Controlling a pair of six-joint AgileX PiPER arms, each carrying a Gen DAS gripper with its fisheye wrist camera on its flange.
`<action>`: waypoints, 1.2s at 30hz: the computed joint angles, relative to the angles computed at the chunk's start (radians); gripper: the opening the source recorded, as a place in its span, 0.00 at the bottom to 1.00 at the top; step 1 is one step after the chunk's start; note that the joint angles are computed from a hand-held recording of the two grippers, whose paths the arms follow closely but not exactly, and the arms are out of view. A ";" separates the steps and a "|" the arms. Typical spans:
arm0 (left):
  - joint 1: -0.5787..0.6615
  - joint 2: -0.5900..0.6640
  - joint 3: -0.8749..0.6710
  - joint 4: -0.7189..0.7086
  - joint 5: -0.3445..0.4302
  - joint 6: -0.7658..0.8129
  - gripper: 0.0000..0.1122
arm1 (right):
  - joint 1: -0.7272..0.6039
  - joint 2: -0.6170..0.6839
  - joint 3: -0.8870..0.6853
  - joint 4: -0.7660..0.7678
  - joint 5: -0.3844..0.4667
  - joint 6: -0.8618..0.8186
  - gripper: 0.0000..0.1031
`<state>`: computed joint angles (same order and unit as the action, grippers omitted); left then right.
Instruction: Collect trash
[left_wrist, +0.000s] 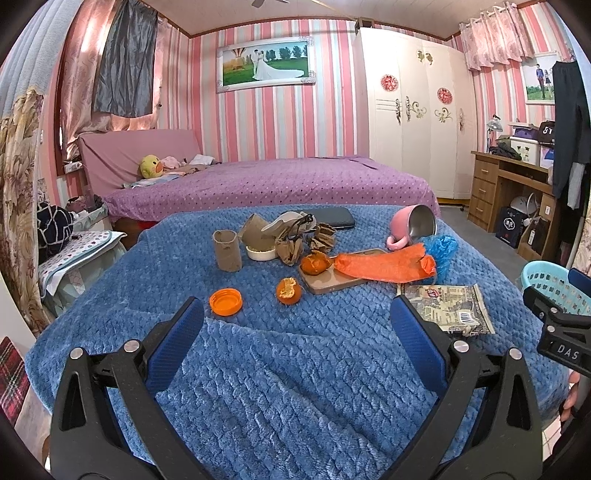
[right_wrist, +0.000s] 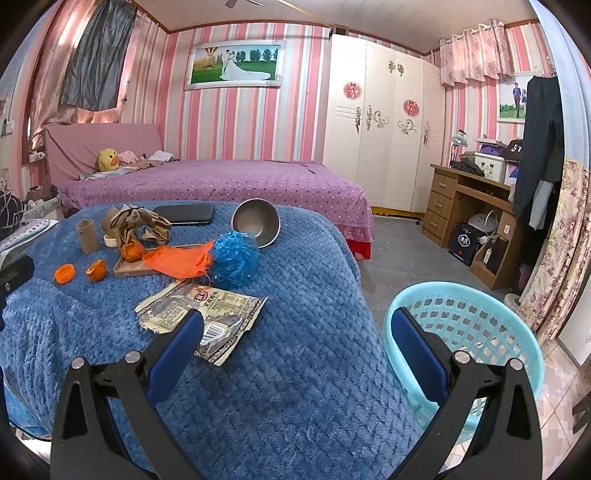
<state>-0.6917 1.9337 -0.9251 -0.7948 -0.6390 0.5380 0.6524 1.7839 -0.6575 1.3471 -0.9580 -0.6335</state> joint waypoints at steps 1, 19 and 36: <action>0.004 0.002 -0.005 -0.002 0.008 0.002 0.87 | -0.009 -0.002 0.000 -0.010 0.012 0.006 0.96; 0.125 0.020 -0.225 -0.168 0.218 0.295 0.87 | -0.209 -0.039 -0.188 -0.037 0.196 -0.255 0.96; 0.226 0.152 -0.356 -0.226 0.334 0.322 0.87 | -0.291 0.074 -0.218 -0.046 0.270 -0.187 0.96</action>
